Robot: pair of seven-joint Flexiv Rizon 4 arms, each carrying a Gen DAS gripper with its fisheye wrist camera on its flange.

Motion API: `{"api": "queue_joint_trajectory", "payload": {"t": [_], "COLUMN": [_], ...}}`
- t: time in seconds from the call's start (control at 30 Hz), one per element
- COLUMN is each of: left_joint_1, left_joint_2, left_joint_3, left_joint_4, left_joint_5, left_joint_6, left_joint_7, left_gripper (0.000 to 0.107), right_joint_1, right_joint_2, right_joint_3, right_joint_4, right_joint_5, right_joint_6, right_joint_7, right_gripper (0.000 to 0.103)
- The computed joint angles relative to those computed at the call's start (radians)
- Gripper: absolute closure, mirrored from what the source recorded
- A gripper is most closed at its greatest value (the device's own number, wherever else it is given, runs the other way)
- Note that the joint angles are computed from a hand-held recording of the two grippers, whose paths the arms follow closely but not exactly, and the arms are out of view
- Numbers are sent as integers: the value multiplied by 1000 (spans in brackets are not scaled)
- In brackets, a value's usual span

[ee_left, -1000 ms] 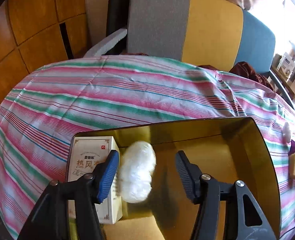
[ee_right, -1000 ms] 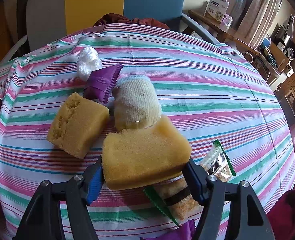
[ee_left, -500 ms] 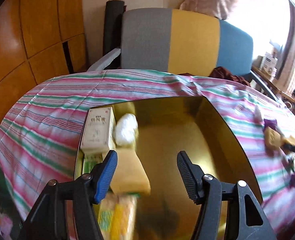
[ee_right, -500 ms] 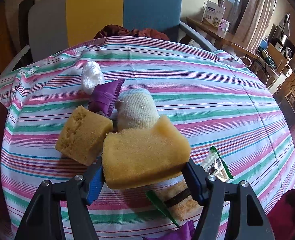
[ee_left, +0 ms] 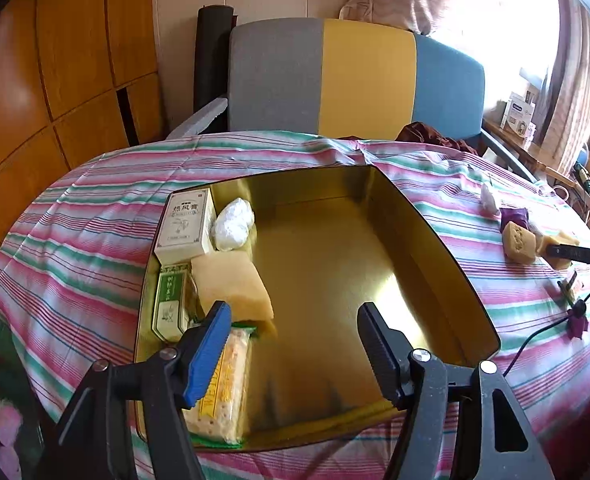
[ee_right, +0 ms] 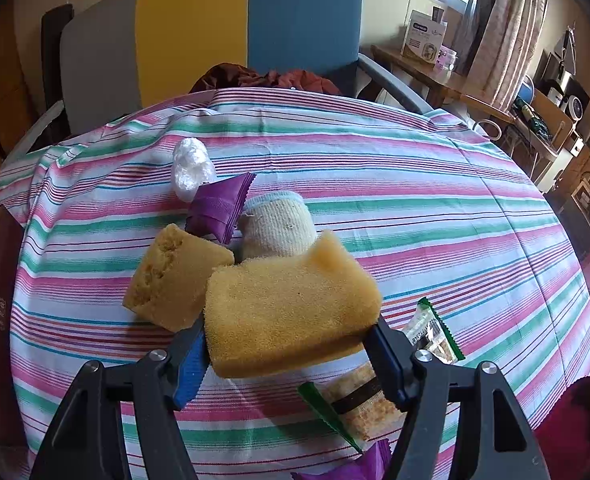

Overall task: Organize objects
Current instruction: 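Carry the white wrapped ball into the gold tray and open the left gripper, then carry the yellow sponge into the gold tray and open the right gripper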

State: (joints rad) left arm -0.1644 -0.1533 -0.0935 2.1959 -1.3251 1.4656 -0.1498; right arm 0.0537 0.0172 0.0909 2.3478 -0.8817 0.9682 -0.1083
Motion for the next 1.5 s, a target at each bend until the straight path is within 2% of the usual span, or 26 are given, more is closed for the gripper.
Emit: {"api": "queue_joint_trajectory", "payload": {"t": [0.2,0.53,0.77,0.87,0.97,1.17,1.33,1.5], "left_joint_1": [9,18,36,48,61,92,128,154], "left_joint_2": [6,12,3,5,7,4,-8,-18], "left_joint_3": [7,9,16,21,27,49,57,57], "left_joint_4": [17,21,19,19,17,13,7,-2], "left_joint_5": [34,52,69,72,61,84,113,113], "left_joint_6": [-16,-27,-43,-61,-79,-101,-116,-130], "left_joint_7": [-28,-35,-57,-66,-73,-121,-163,-176], "left_gripper": [40,37,36,34,31,27,26,26], "right_joint_1": [-6,-41,11,58,125,256,312,380], "right_joint_2": [8,55,12,-38,-112,-297,-463,-599], "right_joint_3": [-2,3,31,37,42,45,76,34], "right_joint_4": [7,17,-59,-118,-197,-391,-591,-778], "right_joint_5": [-31,-164,-186,-184,-132,46,258,386], "right_joint_6": [7,111,211,270,313,326,234,122], "right_joint_7": [28,138,114,77,-12,-196,-346,-367], "right_gripper": [32,32,32,32,32,32,31,30]}}
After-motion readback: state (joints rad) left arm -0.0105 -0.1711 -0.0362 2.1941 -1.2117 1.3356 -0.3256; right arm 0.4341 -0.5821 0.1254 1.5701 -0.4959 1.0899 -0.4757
